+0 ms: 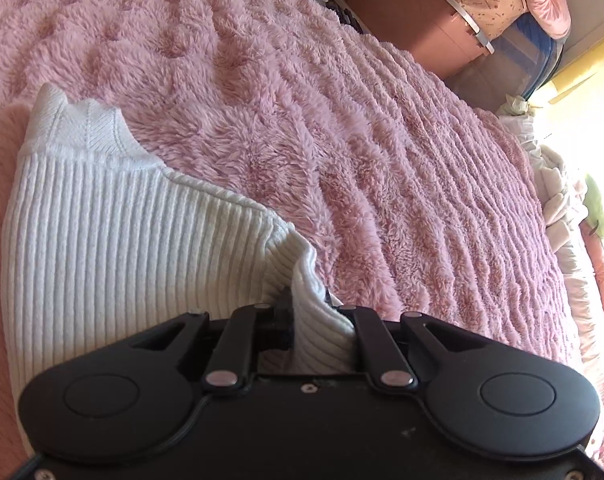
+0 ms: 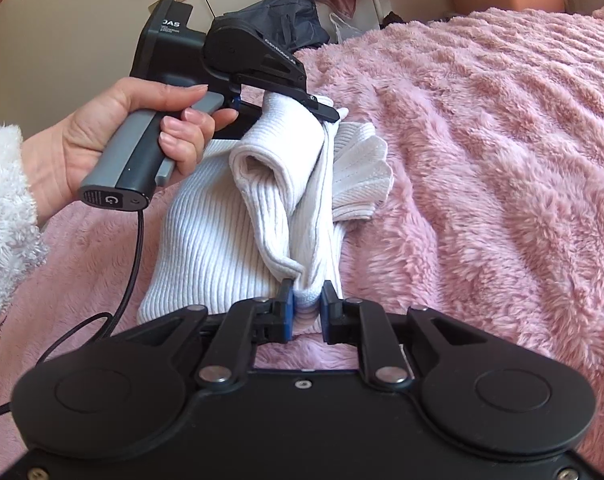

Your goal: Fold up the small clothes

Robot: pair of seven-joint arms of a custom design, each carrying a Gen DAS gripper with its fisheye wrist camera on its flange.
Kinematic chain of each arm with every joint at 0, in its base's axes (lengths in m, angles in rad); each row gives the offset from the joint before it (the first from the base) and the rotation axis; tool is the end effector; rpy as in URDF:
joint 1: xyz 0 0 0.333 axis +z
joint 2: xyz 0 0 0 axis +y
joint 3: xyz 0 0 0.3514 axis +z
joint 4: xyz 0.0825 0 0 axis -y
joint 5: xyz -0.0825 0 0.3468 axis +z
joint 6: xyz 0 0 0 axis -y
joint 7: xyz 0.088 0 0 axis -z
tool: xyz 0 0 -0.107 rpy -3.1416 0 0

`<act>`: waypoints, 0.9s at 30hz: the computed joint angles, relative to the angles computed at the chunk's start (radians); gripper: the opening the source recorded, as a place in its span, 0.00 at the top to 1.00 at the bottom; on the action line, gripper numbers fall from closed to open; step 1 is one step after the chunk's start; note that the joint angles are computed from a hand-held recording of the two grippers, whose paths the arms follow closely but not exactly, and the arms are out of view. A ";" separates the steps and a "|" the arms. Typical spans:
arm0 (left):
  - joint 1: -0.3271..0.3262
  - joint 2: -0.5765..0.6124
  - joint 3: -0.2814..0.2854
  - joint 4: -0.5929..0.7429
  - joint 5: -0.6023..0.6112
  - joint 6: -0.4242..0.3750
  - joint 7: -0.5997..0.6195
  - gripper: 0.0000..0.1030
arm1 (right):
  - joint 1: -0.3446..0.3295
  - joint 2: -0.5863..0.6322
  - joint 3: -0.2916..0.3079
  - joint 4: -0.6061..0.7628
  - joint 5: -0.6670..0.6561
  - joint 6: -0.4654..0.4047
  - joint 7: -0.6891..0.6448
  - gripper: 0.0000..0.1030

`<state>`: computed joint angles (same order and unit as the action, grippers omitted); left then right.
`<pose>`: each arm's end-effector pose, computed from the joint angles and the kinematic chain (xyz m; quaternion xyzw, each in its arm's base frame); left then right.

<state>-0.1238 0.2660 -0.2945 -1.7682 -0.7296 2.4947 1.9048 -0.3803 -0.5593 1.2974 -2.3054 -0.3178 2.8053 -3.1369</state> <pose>0.5970 -0.2389 0.5173 0.5759 -0.7269 0.3644 0.0848 0.2253 0.4556 0.5075 -0.5530 0.7067 -0.1914 0.3976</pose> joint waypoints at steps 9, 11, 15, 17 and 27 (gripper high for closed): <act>-0.039 -0.023 -0.011 0.011 0.088 0.087 -0.019 0.79 | 0.048 0.024 -0.041 0.006 -0.013 -0.062 -0.004 0.74; -0.031 -0.034 -0.019 0.010 0.062 0.086 0.009 0.79 | 0.065 0.036 -0.056 0.009 -0.029 -0.073 0.001 0.74; 0.004 -0.082 -0.047 -0.016 -0.141 0.095 0.157 0.78 | 0.089 0.047 -0.068 0.028 -0.063 -0.128 0.030 0.74; 0.004 -0.117 -0.039 -0.033 -0.233 0.089 0.216 0.76 | 0.110 0.050 -0.084 0.031 -0.079 -0.148 0.048 0.74; -0.074 -0.412 0.095 -0.359 -0.308 0.093 0.385 0.75 | 0.247 -0.002 -0.326 -0.083 -0.209 0.006 0.145 0.73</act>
<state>-0.1981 -0.1461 -0.1993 -2.1269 -1.0375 2.5874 2.2896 -0.1332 -0.5618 0.9716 -2.3882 -0.5273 2.8109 -2.9919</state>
